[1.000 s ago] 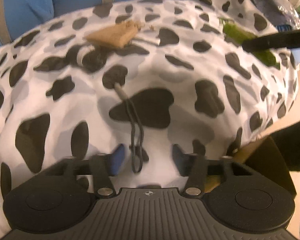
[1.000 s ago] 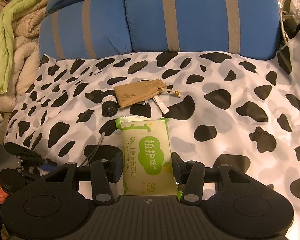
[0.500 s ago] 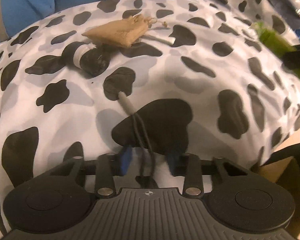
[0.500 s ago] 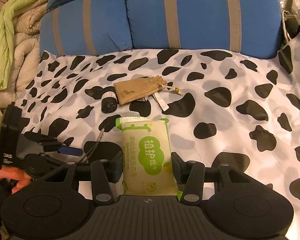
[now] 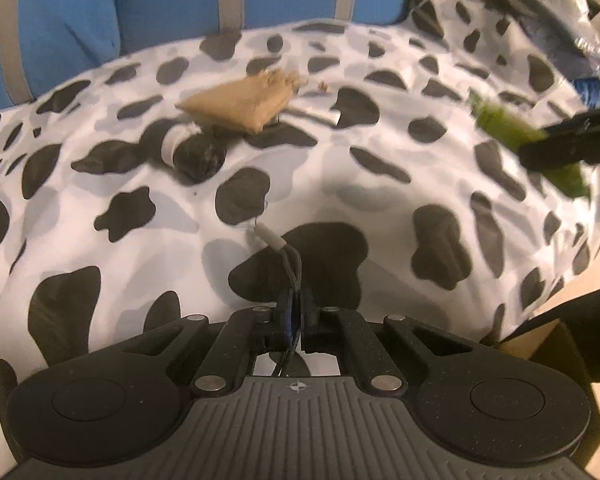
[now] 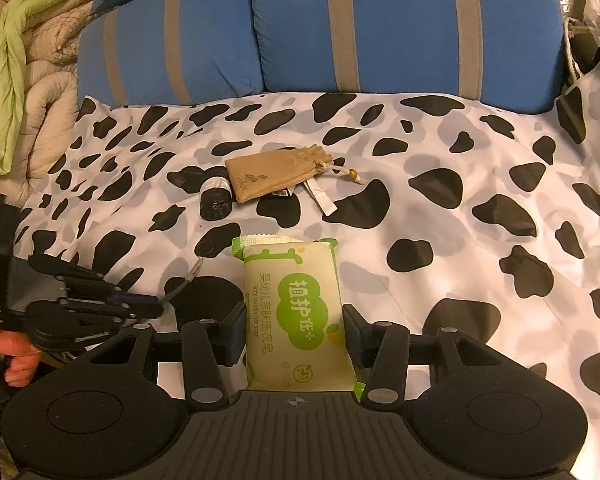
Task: Organize soft objects
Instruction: 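Carry the packet and black cable with both tools over the cardboard box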
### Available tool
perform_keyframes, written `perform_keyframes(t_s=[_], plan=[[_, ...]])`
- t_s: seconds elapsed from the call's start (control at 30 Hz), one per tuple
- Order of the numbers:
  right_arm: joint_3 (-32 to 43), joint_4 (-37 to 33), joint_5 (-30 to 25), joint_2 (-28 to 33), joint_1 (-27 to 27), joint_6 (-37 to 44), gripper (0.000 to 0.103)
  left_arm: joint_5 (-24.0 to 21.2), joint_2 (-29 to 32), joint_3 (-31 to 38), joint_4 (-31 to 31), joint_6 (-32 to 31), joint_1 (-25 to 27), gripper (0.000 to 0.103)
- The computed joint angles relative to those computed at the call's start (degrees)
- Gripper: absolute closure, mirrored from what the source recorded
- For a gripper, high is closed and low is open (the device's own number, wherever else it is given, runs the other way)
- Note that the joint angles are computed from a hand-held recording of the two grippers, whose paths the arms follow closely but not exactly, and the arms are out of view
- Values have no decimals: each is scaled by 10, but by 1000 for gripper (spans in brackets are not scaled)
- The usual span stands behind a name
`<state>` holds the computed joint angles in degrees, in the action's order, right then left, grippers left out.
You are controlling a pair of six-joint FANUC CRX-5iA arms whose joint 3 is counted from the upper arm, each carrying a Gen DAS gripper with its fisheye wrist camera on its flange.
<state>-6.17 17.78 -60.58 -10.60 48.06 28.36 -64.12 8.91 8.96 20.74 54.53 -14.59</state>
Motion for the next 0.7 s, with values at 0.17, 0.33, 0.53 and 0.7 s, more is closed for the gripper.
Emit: perform_keyframes(t_s=[0.17,0.33,0.53,0.7], plan=[[-8,3,2,-6,16,-18,52,18,-35,-39,38,-14,11,99],[-15,0,-7,-19,45,-26,52,22,-74,-81,74,-39,16,99],[-31,8,-26,-44,92,-73,52,13,-117,-125,106,-54,20,99],[-36,6,-48,-57,134,-112,52,1,-142,-147,109,-50,14,99]])
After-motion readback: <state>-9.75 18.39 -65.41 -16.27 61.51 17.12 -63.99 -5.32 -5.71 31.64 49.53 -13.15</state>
